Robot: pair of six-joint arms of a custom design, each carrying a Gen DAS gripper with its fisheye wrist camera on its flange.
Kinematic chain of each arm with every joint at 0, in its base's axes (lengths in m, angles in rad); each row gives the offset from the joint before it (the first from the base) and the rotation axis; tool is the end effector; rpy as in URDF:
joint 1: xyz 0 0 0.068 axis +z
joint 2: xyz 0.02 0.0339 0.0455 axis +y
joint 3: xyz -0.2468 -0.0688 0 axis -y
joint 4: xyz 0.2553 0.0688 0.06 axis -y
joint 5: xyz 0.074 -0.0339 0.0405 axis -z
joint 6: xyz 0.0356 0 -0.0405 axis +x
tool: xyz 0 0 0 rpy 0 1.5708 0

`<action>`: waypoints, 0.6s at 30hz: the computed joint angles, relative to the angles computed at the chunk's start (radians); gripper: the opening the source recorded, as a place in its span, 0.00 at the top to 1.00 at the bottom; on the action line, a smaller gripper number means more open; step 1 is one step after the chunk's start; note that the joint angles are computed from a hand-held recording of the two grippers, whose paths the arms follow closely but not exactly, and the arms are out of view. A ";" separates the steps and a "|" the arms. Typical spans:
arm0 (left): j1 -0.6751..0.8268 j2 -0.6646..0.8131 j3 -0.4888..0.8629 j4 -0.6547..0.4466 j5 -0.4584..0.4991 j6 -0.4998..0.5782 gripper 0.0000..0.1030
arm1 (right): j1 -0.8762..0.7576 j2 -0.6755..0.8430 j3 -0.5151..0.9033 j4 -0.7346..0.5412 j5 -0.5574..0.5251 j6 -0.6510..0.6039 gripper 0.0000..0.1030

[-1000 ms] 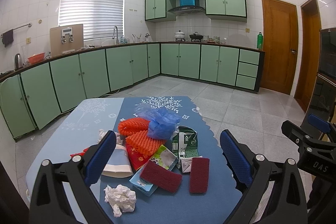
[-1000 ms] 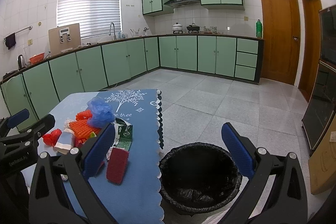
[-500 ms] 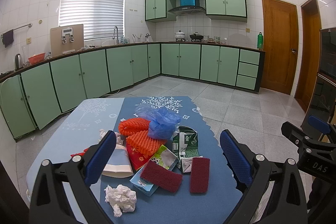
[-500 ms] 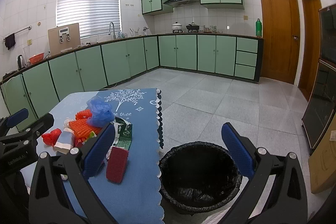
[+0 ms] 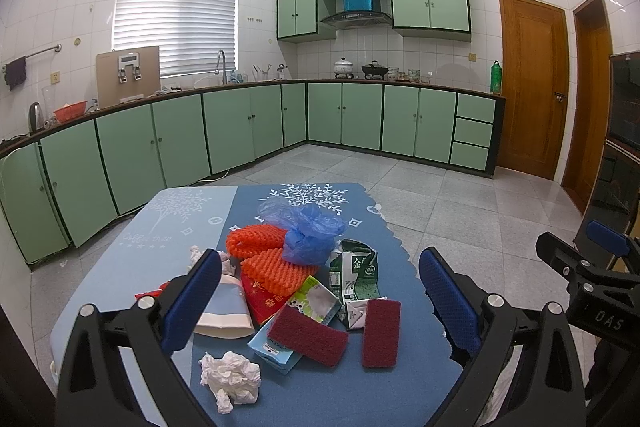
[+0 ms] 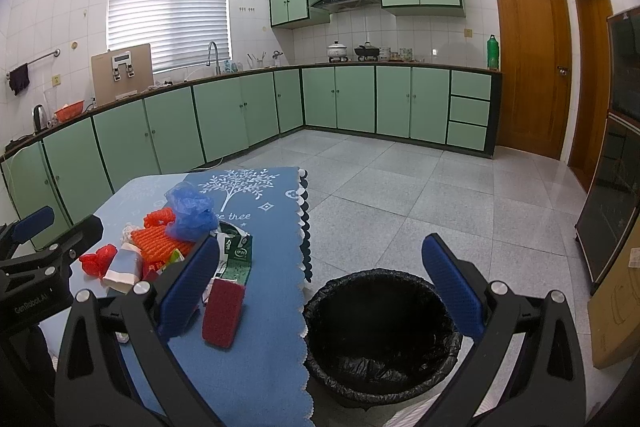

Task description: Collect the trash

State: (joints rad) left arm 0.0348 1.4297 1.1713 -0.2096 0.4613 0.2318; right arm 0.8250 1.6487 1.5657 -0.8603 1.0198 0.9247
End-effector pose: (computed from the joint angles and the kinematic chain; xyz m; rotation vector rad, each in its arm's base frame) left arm 0.3423 -0.0039 0.3029 0.4789 1.9408 -0.2988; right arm 0.2618 0.2387 0.3232 0.4581 1.9623 -0.2171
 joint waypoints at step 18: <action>0.025 -0.016 -0.002 -0.022 0.015 0.007 0.06 | 0.002 0.000 -0.005 0.005 0.001 0.002 0.05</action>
State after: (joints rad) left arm 0.0596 1.4141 1.1694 -0.2320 0.4764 0.2387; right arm 0.8268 1.6483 1.5603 -0.8554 1.0209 0.9264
